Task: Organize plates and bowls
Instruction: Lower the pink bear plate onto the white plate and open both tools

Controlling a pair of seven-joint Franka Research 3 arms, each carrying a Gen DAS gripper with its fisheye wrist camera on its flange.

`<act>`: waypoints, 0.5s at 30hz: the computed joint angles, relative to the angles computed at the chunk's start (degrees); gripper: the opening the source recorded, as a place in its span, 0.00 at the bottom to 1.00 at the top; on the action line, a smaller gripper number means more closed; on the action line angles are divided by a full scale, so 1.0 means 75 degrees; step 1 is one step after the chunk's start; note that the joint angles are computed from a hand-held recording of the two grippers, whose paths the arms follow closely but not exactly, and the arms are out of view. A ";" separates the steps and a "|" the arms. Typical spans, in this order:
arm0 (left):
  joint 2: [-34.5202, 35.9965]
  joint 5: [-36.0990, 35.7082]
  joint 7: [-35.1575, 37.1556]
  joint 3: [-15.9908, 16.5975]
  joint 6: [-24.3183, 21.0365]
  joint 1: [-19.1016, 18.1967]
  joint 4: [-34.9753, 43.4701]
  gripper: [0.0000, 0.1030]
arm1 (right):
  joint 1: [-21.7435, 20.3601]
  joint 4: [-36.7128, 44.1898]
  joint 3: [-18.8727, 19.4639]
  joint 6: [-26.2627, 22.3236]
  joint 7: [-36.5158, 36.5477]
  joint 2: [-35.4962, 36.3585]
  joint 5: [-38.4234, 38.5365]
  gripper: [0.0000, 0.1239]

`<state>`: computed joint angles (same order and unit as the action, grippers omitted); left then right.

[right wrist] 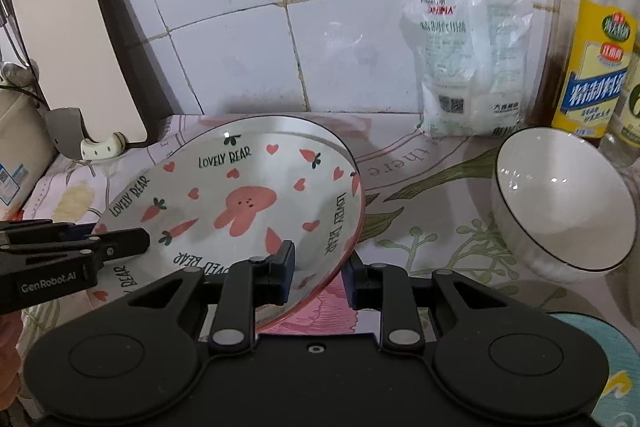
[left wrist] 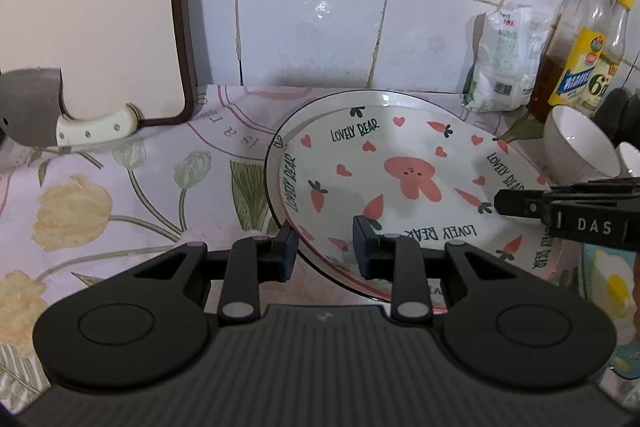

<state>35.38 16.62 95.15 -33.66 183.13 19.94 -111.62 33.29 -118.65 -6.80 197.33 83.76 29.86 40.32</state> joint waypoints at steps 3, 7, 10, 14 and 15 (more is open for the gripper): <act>-0.0110 0.0023 -0.0154 0.0545 0.0027 -0.0551 0.0089 0.27 | -0.0148 0.0065 0.0088 -0.0067 0.0064 0.0030 -0.0077 0.24; -0.0062 -0.0049 -0.0339 0.0995 -0.0040 -0.1035 0.0331 0.27 | -0.0318 0.0254 0.0151 -0.0080 0.0205 0.0222 -0.0223 0.27; -0.0117 0.0032 -0.0578 0.1702 0.0293 -0.1664 0.0348 0.27 | 0.0389 0.0390 -0.0563 -0.0227 0.0012 0.0387 -0.0011 0.31; -0.0287 0.0220 -0.0910 0.2415 0.0454 -0.2261 0.0240 0.31 | 0.0979 0.0393 -0.1097 -0.0136 -0.0228 0.0542 0.0169 0.31; -0.0413 0.0218 -0.1085 0.2968 0.0401 -0.2758 0.0189 0.31 | 0.0867 0.0301 -0.0964 -0.0049 -0.0272 0.0467 0.0126 0.31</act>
<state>32.28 18.25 87.02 -11.40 186.14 -0.75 -110.20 39.79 -116.39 -14.02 196.96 81.72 33.36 41.27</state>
